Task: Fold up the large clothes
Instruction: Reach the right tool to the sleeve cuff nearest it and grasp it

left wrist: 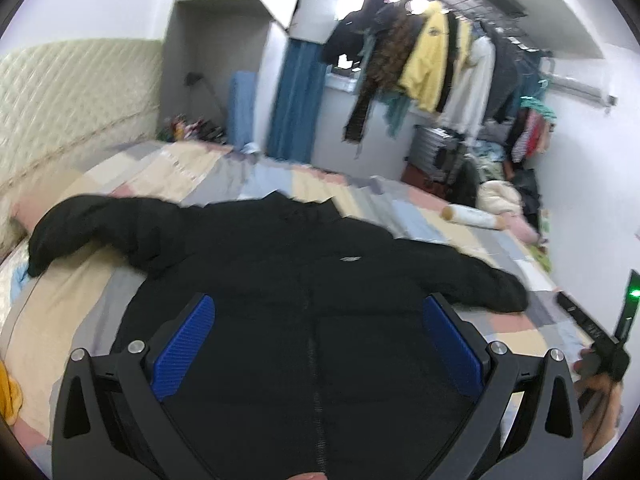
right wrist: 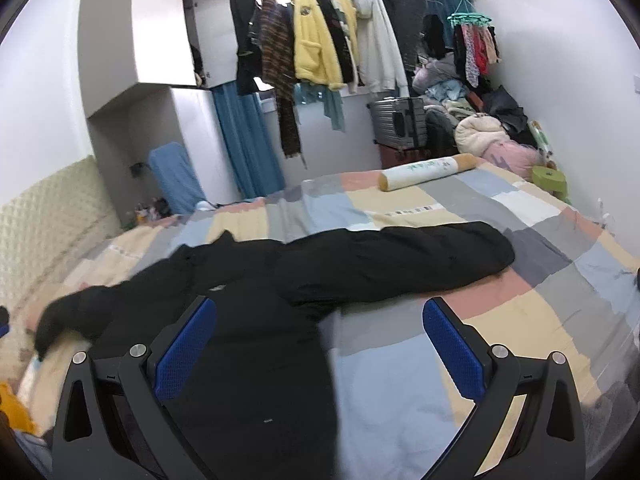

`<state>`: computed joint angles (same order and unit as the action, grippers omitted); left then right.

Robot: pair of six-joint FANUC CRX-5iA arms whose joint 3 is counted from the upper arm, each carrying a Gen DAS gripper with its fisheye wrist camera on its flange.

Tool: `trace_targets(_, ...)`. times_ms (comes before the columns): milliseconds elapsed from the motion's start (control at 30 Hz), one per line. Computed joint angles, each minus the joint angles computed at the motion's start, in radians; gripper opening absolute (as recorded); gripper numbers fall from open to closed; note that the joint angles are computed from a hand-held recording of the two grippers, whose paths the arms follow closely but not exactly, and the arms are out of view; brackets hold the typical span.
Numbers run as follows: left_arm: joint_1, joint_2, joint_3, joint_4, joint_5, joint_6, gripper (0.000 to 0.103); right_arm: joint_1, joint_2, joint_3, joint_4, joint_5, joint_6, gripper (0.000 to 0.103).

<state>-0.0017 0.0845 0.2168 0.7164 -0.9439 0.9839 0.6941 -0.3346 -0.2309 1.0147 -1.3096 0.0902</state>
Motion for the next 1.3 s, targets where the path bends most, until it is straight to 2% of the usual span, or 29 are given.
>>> trace_targets(133,0.0,0.016,-0.003,-0.054,0.022,0.006,0.103,-0.085,-0.023,-0.051,0.011,0.062,0.001,0.103)
trace_targets(233,-0.008,0.015,-0.024,-0.086,0.065,-0.029,0.103,-0.179,-0.027,-0.062,-0.034,0.127,0.014,0.103)
trace_targets(300,-0.012,0.028,-0.012,-0.117,0.073,-0.005,0.103,-0.272,-0.032,-0.075,-0.103,0.221,0.028,0.103)
trace_targets(367,-0.011,0.056,0.02,-0.122,0.036,0.007,0.103,-0.342,-0.022,-0.078,-0.162,0.273,0.041,0.103)
trace_targets(467,-0.021,0.081,0.048,-0.161,0.026,-0.007,0.103,-0.451,0.01,-0.053,-0.306,0.327,0.104,0.102)
trace_targets(567,-0.025,0.093,0.042,-0.195,0.047,-0.021,0.103,-0.558,0.026,-0.04,-0.453,0.383,0.12,0.096)
trace_targets(733,-0.02,0.154,0.063,-0.2,0.027,0.016,0.103,-0.712,0.034,-0.069,-0.634,0.515,0.084,0.091)
trace_targets(833,-0.021,0.175,0.072,-0.22,0.024,0.03,0.103,-0.767,0.024,-0.131,-0.593,0.614,-0.042,0.091)
trace_targets(933,-0.024,0.204,0.099,-0.242,0.003,0.061,0.103,-0.813,0.03,-0.188,-0.476,0.681,-0.191,0.091)
trace_targets(1133,-0.041,0.248,0.151,-0.288,-0.015,0.127,0.103,-0.883,0.106,-0.183,-0.414,0.708,-0.269,0.091)
trace_targets(1267,-0.05,0.257,0.157,-0.318,0.002,0.151,0.103,-0.932,0.128,-0.229,-0.237,0.752,-0.402,0.09)
trace_targets(1300,-0.052,0.259,0.158,-0.323,0.002,0.154,0.103,-0.955,0.135,-0.237,-0.214,0.795,-0.42,0.086)
